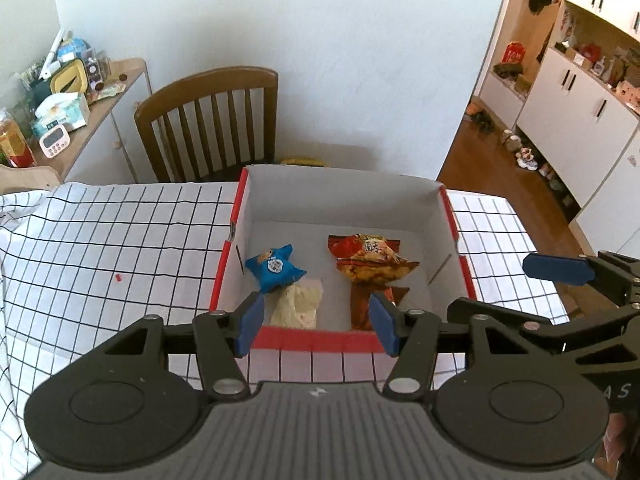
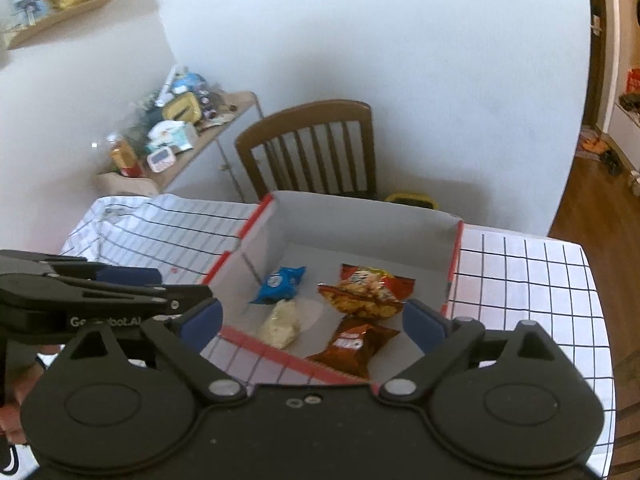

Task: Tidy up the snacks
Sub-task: 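Withdraw both tools from the box back to the remaining snacks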

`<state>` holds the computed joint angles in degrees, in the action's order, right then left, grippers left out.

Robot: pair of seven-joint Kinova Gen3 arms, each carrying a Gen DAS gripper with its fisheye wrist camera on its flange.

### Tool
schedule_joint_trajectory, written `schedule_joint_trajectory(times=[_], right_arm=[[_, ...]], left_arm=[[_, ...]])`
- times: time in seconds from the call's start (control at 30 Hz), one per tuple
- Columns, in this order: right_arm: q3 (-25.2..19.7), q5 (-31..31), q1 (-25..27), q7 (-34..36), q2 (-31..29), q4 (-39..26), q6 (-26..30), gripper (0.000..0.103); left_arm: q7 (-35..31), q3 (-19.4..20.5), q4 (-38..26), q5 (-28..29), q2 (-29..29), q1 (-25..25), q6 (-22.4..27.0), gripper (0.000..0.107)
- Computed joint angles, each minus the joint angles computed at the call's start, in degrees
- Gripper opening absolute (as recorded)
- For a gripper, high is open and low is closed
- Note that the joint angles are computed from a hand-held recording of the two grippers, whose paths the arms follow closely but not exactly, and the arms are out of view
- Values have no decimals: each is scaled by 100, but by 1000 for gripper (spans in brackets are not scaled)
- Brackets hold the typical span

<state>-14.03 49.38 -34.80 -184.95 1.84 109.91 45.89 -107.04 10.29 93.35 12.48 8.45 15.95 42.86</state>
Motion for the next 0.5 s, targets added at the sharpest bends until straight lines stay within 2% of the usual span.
schedule_joint_trajectory(times=[0.13, 0.33, 0.5], right_arm=[[-241, 236, -266, -358, -109, 16, 286, 100], [-539, 472, -704, -918, -34, -124, 819, 102], [-666, 620, -1150, -1418, 101, -235, 1128, 102]], left_arm=[[-681, -61, 384, 646, -418, -320, 22, 64], [-1697, -371, 879, 1376, -904, -598, 205, 66], [-2523, -773, 1289, 1946, -1259, -828, 418, 77]])
